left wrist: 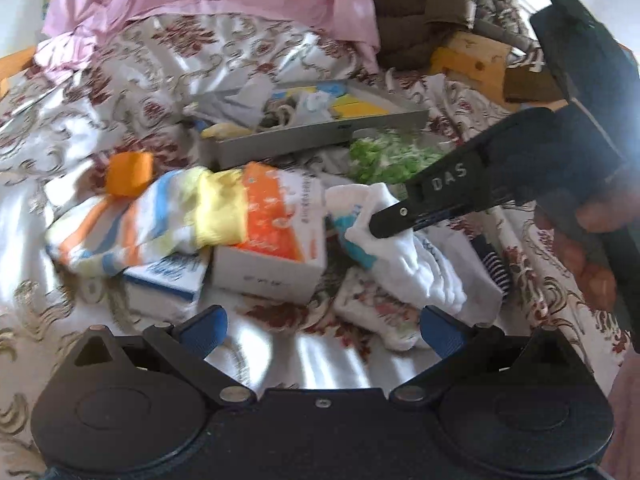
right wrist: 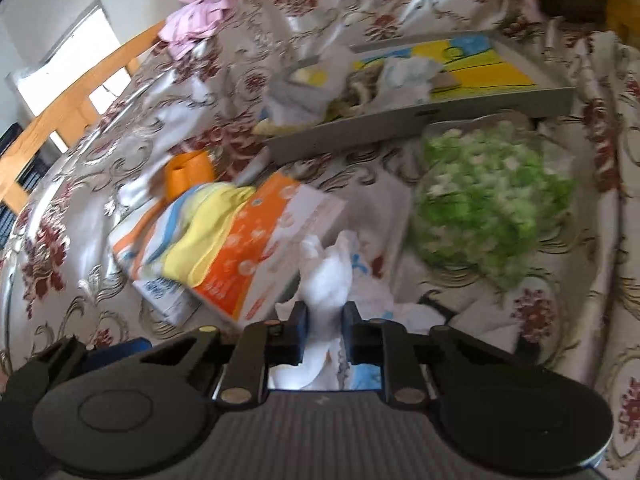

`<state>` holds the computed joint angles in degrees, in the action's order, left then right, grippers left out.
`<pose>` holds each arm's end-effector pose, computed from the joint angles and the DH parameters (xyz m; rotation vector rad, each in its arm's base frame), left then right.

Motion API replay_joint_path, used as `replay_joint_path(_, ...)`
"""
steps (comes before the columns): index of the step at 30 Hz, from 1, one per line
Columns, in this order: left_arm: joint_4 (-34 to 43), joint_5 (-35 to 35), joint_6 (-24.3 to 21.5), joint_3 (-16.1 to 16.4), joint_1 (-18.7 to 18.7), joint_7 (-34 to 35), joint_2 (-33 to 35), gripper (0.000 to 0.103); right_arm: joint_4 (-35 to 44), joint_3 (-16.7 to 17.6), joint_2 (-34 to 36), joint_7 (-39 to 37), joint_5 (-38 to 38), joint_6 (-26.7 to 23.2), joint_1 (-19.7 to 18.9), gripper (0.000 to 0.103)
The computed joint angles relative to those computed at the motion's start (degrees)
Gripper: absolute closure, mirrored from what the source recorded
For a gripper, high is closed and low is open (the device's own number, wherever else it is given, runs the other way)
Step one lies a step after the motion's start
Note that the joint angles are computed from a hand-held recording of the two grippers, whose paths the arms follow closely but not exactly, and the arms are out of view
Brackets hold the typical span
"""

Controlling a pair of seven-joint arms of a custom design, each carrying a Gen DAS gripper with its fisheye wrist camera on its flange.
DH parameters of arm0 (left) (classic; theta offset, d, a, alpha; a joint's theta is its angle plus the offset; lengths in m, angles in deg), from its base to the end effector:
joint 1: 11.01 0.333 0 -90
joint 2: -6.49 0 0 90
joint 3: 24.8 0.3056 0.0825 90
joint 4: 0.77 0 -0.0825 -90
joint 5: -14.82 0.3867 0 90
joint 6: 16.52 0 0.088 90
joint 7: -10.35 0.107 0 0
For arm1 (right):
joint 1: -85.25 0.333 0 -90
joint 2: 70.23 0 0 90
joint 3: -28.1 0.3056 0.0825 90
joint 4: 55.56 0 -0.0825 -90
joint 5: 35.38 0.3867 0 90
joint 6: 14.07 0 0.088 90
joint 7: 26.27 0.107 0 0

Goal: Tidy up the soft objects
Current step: 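Grasp the white diaper with the right tool while the left tool grasps the printed card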

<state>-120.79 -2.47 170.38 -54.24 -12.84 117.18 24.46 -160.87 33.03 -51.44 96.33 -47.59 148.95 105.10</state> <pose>0.5608 -0.2818 0.3781 -1.3881 2.1625 -1.1293 0.6131 0.2893 0.4193 -1.7901 1.7353 -0.3771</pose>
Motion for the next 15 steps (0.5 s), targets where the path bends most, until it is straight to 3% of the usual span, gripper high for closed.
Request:
replay_joint_path(3,1.70,1.74,0.69,-3.61,2.49,1.93,2.65,0.001,-0.66,-2.79,-0.76,4.90,-3.22,-0.12,1.49,0.083)
replay_joint_path(6,3.58,3.53,-0.56,-7.25,5.40,3.74,5.29,0.002,-0.73,-1.60,-0.54,4.70,-1.68,-0.04,-0.17,0.083)
replay_joint_path(8,4.60,3.80,-1.95,-11.44,8.98,5.61,7.26,0.003,-0.35,-1.62,-0.27,4.69,-2.05,-0.63,-0.18,0.083)
replay_joint_path(10,6.57,2.09,-7.87,-20.04,16.82,8.72,10.71,0.005,-0.03,-1.76,-0.06,4.81,-2.64,-0.84,-0.08,0.082)
replay_joint_path(12,7.86,-1.36,-12.73,-24.63,21.11,10.26,12.76,0.006,0.18,-1.69,0.12,4.90,-2.68,-0.95,-0.14,0.082)
replay_joint_path(14,8.37,-3.97,-14.52,-26.48,22.72,11.59,13.88,0.006,0.14,-1.64,0.09,5.08,-2.70,-1.03,-0.16,0.082)
replay_joint_path(15,9.04,-4.93,-15.55,-25.80,22.13,11.24,13.95,0.006,0.22,-1.47,0.15,4.93,-2.48,-1.12,-0.30,0.081)
